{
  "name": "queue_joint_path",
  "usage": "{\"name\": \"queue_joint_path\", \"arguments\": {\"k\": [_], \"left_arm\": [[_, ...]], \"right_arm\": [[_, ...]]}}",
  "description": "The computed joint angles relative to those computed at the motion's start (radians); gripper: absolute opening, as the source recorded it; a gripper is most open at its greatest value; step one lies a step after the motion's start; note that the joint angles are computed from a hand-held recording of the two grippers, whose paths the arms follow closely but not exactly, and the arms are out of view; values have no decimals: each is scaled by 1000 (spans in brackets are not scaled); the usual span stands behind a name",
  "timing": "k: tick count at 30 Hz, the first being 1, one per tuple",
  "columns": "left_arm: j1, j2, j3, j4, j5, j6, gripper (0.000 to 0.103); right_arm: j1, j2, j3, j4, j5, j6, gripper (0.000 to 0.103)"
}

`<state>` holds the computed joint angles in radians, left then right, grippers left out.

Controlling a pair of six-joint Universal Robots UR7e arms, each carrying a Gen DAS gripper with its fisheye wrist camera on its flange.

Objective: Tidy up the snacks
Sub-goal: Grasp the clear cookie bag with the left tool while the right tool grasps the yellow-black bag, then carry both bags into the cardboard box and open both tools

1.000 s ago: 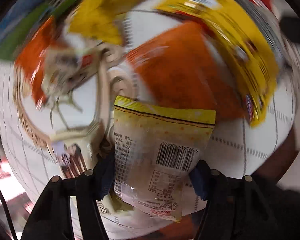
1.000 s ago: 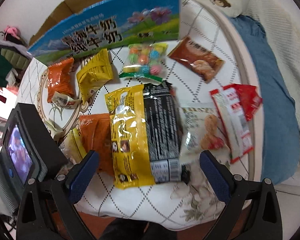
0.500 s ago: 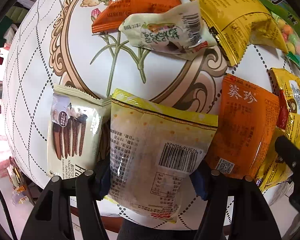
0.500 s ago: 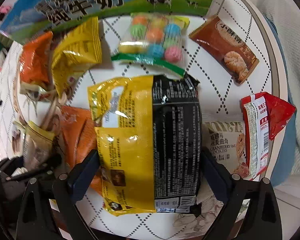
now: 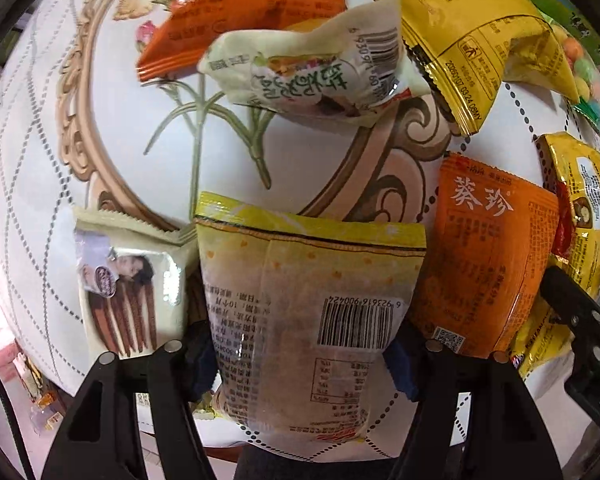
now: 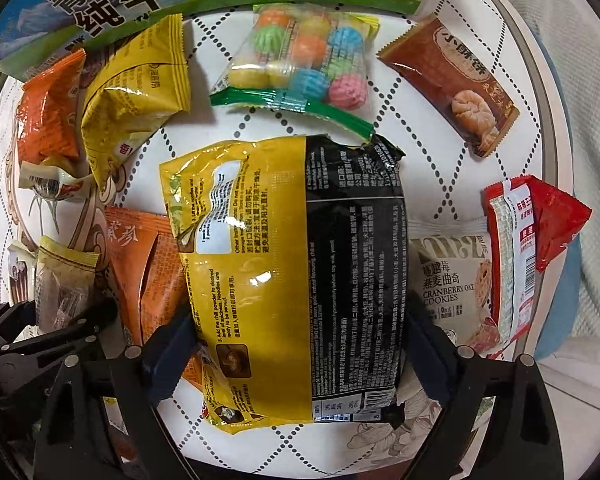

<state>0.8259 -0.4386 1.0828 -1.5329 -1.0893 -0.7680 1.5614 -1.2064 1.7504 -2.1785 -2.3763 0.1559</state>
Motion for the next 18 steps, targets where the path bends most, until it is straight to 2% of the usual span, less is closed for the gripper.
{"name": "queue_joint_path", "arguments": {"k": [3, 4, 5, 6, 14, 18], "left_arm": [[35, 14, -47, 7, -6, 44, 68], [41, 13, -54, -3, -8, 61, 66], [50, 11, -69, 1, -4, 77, 57], [55, 4, -74, 1, -4, 90, 54], [59, -28, -115, 17, 15, 69, 52], [58, -35, -168, 11, -12, 58, 51]], "right_arm": [[0, 5, 10, -32, 1, -6, 89], [1, 5, 15, -39, 2, -7, 89], [2, 2, 18, -40, 7, -4, 88], [1, -4, 19, -36, 18, 4, 88], [-6, -65, 23, 9, 131, 13, 87], [6, -93, 7, 38, 186, -11, 87]]}}
